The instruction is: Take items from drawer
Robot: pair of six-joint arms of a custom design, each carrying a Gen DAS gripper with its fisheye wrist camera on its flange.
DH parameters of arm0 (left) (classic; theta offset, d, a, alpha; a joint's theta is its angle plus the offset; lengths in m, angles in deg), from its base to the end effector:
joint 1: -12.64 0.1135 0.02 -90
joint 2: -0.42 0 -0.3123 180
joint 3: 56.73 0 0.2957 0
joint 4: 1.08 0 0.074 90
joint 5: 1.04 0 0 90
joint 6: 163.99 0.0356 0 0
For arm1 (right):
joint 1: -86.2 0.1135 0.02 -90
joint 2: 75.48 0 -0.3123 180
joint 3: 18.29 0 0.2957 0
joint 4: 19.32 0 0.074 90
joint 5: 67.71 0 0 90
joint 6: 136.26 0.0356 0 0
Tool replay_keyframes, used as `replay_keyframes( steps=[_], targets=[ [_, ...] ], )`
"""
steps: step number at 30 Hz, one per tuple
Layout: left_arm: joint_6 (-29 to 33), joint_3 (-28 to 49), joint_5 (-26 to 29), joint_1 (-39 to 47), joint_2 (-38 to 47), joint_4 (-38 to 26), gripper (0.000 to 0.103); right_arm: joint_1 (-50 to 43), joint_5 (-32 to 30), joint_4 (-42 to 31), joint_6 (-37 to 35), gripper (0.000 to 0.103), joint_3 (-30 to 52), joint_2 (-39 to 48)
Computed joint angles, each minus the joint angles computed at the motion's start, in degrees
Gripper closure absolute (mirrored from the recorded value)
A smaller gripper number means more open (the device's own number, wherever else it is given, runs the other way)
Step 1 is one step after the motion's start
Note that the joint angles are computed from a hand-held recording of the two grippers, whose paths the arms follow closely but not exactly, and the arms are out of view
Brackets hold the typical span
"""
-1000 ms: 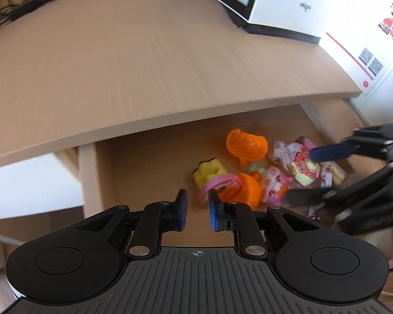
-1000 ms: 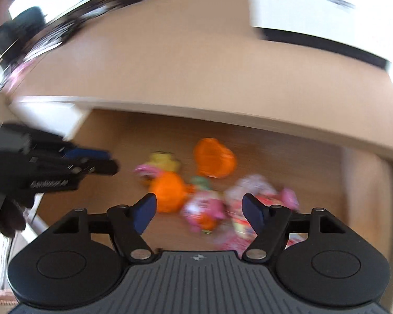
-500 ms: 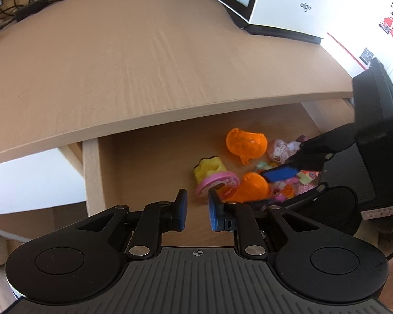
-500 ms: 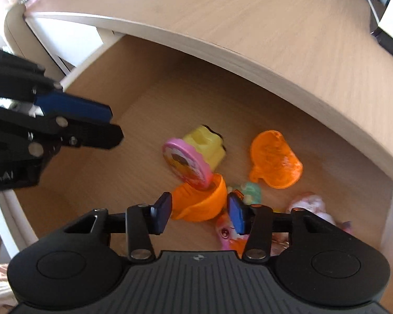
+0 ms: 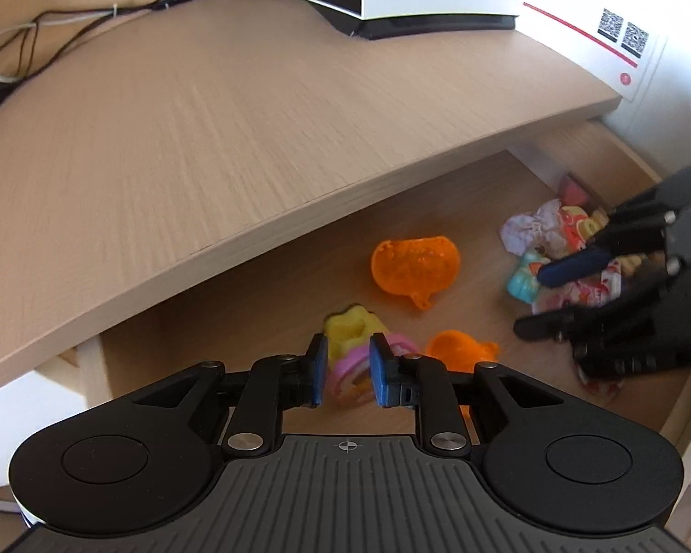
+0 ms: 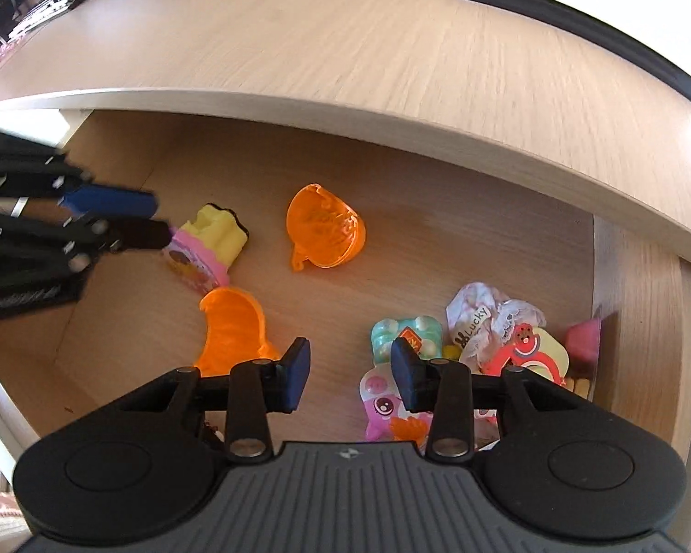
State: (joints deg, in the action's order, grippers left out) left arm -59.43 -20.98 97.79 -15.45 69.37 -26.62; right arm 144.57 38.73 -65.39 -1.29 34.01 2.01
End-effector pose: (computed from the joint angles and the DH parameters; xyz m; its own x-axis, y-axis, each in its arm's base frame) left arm 0.1844 -0.1046 0.1497 -0.5953 0.5993 -0.5352 0.7079 0.7063 0.0035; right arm 0.1421 0.2116 0.1901 -0.8948 -0.1603 -0.4167 -0.1930 0.9805 0.0374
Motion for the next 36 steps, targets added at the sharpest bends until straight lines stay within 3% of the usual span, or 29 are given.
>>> replay_keyframes(
  steps=[5,13,16,19,27,28,33,36],
  targets=[
    [-0.18,2.33,1.04,-2.22,6.52,-1.21,0.072,0.75,0.44,0.63,1.1,0.062,-0.54,-0.52],
    [-4.01,1.43,4.9,-1.94,8.24,4.54,0.072,-0.6,-1.65,1.93,1.6,0.062,-1.93,-2.8],
    [-0.52,1.02,3.21,-2.26,8.03,5.33,0.072,-1.85,-2.88,3.24,0.68,0.061,-2.66,-3.1],
    [2.9,2.77,0.44,-3.22,10.78,1.61,0.072,-2.87,-4.02,4.42,0.46,0.06,-3.12,-3.17],
    [3.73,4.57,-2.3,-5.75,15.55,-0.47,0.071,-3.58,-5.42,5.32,0.92,0.06,-3.1,-3.03],
    [4.27,4.43,-1.95,-5.51,15.3,-0.81,0.07,-3.95,-5.71,6.64,0.74,0.06,-3.34,-2.1],
    [6.69,5.35,1.11,-4.9,15.77,-3.42,0.041,-4.29,-6.59,6.47,1.16,0.06,-3.46,-2.8],
    [7.18,5.87,2.74,-4.44,16.15,-4.48,0.031,-5.01,-7.3,7.71,0.88,0.06,-3.65,-2.1]
  ],
)
